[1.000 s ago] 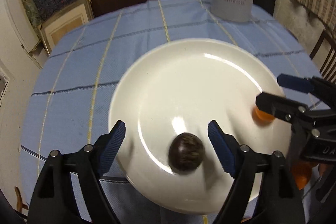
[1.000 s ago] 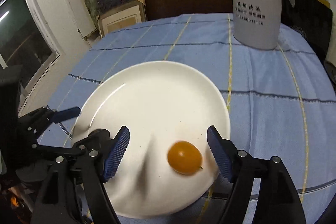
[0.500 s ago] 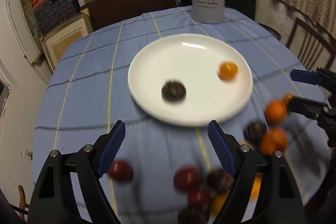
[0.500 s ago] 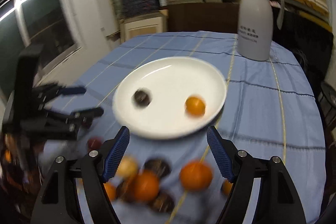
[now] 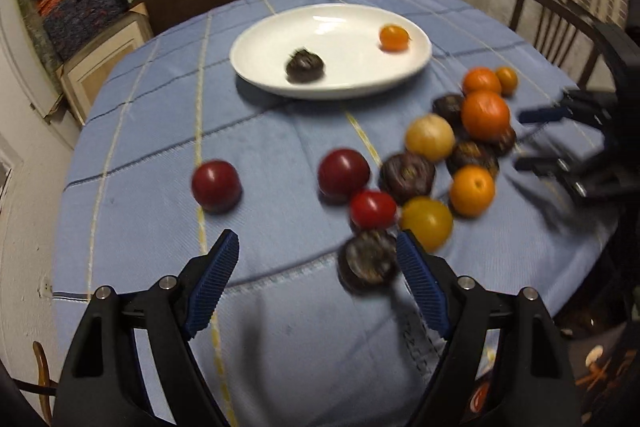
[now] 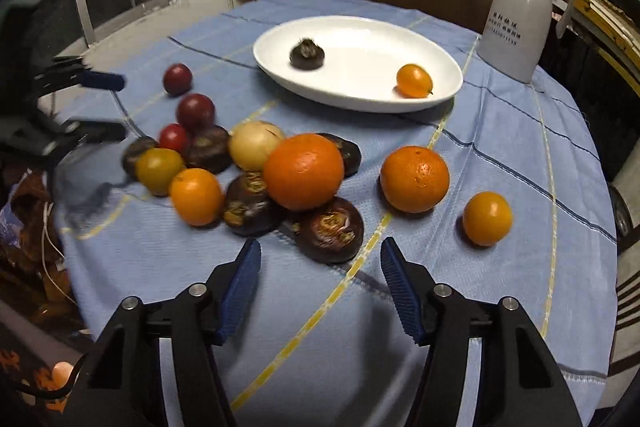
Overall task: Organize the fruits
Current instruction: 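Move both tools back to the fruit cluster, then grasp a dark brown fruit with the left tool while the right tool grasps a glossy brown fruit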
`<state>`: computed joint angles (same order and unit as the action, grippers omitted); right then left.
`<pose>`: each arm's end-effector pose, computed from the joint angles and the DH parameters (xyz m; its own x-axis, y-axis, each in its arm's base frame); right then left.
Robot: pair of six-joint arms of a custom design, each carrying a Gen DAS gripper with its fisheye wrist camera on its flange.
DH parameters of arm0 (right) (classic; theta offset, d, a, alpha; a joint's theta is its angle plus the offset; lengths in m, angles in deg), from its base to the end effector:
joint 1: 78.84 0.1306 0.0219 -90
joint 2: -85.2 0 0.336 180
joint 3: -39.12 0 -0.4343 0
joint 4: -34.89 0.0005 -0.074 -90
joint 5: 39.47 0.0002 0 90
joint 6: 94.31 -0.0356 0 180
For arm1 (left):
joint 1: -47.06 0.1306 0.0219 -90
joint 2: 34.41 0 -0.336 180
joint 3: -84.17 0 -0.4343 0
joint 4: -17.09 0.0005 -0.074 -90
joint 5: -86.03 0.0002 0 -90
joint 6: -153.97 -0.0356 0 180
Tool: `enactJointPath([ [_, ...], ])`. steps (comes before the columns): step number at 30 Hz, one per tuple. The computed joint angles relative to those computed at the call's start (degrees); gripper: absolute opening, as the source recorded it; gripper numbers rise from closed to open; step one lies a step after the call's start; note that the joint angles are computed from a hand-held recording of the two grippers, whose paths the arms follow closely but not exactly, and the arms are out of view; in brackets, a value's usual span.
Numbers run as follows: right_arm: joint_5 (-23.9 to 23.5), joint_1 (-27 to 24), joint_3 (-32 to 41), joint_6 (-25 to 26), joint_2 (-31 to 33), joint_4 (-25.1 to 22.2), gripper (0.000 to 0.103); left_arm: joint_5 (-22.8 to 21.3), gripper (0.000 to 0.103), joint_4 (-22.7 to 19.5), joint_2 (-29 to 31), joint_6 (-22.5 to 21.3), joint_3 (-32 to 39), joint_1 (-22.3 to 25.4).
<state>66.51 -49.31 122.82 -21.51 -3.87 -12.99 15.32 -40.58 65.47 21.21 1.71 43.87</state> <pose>0.4575 0.2473 0.3230 -0.7814 -0.1159 -0.6132 -0.1107 0.9928 -0.0466 0.5655 -0.0438 0.3506 -0.4873 0.6690 -0.5612 0.7467 0.6524 0.1293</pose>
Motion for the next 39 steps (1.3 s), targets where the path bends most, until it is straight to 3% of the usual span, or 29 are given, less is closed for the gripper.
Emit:
enactJointPath([
  [2, -0.6, -0.4, 1.3, 0.7, 1.7, -0.8, 0.058, 0.1, 0.079, -0.4, 0.1, -1.0, -0.4, 0.1],
  [3, -0.8, -0.4, 1.8, 0.9, 2.5, -1.0, 0.048, 0.1, 0.079, -0.6, 0.3, -1.4, -0.6, 0.0],
  [5, -0.6, -0.7, 2.3, 1.6, 3.4, -0.7, 0.041, -0.6, 0.079, -1.1, 0.8, -1.6, -0.6, -0.3],
  [19, -0.4, -1.1, -2.4, -0.2, -2.7, 2.9, 0.041, -1.2, 0.078, -1.8, 2.9, -2.7, -0.3, -2.1],
  [23, -0.5, -1.1, -2.7, -1.3, -2.6, 3.0, 0.041, -0.8, 0.072, -2.6, 3.2, -2.5, 0.3, -2.1],
  [27, -0.9, -1.2, -3.1, -2.1, -2.7, 3.0, 0.041, 0.2, 0.054, -4.4, 3.8, -2.3, 1.2, -2.1],
  [28, -0.8, -1.2, -3.1, -2.3, -2.8, 3.1, 0.041, 0.6, 0.044, -5.0, 3.9, -2.5, 1.3, -2.2],
  [39, -0.3, -0.5, -4.1, -4.0, -4.0, 4.3, 0.041, 2.1, 0.043, -5.2, 1.7, -1.2, 0.9, -1.5],
])
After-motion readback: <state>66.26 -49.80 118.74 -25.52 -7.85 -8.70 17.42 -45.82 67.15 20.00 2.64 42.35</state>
